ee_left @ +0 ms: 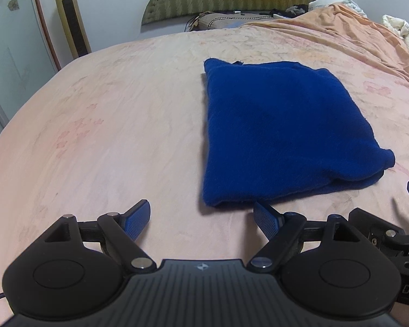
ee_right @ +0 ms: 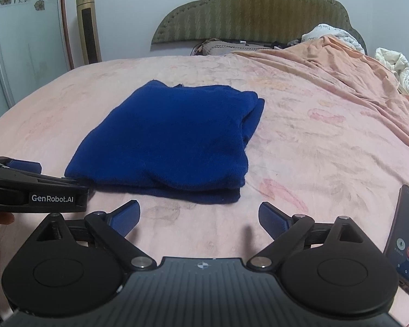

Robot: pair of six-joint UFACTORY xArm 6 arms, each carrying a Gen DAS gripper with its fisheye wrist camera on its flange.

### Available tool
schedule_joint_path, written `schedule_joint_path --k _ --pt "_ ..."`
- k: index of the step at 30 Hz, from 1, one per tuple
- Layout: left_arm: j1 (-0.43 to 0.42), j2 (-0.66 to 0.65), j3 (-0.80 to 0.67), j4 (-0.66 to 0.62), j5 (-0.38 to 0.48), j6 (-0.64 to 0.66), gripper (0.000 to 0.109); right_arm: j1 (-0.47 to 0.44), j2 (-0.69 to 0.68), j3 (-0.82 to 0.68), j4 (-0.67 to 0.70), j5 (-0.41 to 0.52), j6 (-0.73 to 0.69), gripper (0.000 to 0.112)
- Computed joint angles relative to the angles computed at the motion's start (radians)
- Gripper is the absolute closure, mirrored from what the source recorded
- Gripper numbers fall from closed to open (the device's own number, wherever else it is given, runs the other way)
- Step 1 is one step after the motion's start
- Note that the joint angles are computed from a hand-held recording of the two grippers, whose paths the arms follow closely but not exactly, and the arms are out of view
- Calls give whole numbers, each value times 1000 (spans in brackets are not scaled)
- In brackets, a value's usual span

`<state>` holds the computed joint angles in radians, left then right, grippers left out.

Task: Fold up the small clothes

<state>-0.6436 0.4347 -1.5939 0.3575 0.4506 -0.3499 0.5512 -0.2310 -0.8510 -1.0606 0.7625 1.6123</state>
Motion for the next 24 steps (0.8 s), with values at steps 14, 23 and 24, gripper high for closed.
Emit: schedule_joint_path --k 14,23,24 --pt "2 -8 11 -8 9 3 25 -2 -3 8 34 -20 -30 13" --pt "3 1 -3 -36 36 12 25 7 -18 16 31 9 -31 13" --pt "4 0 -2 -38 35 13 25 5 -18 17 31 9 -32 13"
